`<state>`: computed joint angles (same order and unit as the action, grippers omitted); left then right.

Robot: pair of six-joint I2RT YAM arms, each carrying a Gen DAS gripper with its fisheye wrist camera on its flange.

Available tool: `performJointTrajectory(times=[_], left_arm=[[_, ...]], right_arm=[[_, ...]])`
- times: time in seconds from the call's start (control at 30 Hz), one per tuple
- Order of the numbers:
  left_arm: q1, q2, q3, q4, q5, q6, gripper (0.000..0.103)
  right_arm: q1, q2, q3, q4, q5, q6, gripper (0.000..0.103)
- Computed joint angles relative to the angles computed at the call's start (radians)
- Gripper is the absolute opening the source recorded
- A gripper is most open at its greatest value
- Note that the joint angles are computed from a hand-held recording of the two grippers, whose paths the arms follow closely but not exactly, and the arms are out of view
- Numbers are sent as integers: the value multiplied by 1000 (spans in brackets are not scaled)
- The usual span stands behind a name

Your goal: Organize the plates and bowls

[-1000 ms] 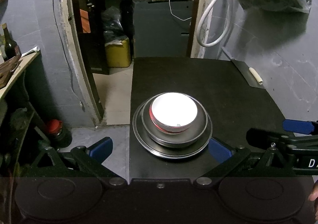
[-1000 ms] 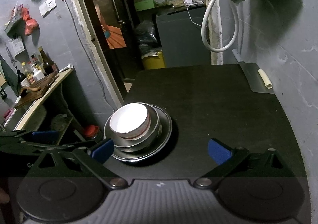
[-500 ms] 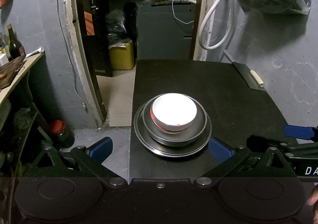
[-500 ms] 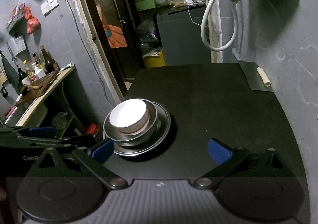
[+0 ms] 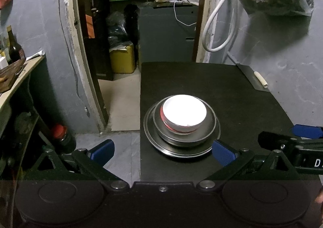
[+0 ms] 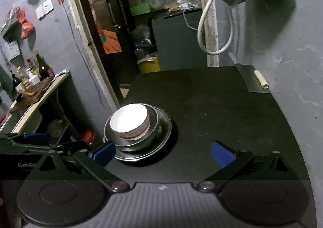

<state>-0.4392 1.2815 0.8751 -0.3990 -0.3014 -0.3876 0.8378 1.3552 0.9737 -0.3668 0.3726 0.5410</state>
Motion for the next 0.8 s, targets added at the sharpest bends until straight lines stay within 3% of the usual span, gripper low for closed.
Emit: performJointTrajectory(times=[0.37,0.8], left_arm=[[58,-182,-155,52,91,138,102],[114,-414,-324,84,163,193,102]], right_arm=[[173,36,24,-91,221,241,103],[393,42,8,-323,463,660,103]])
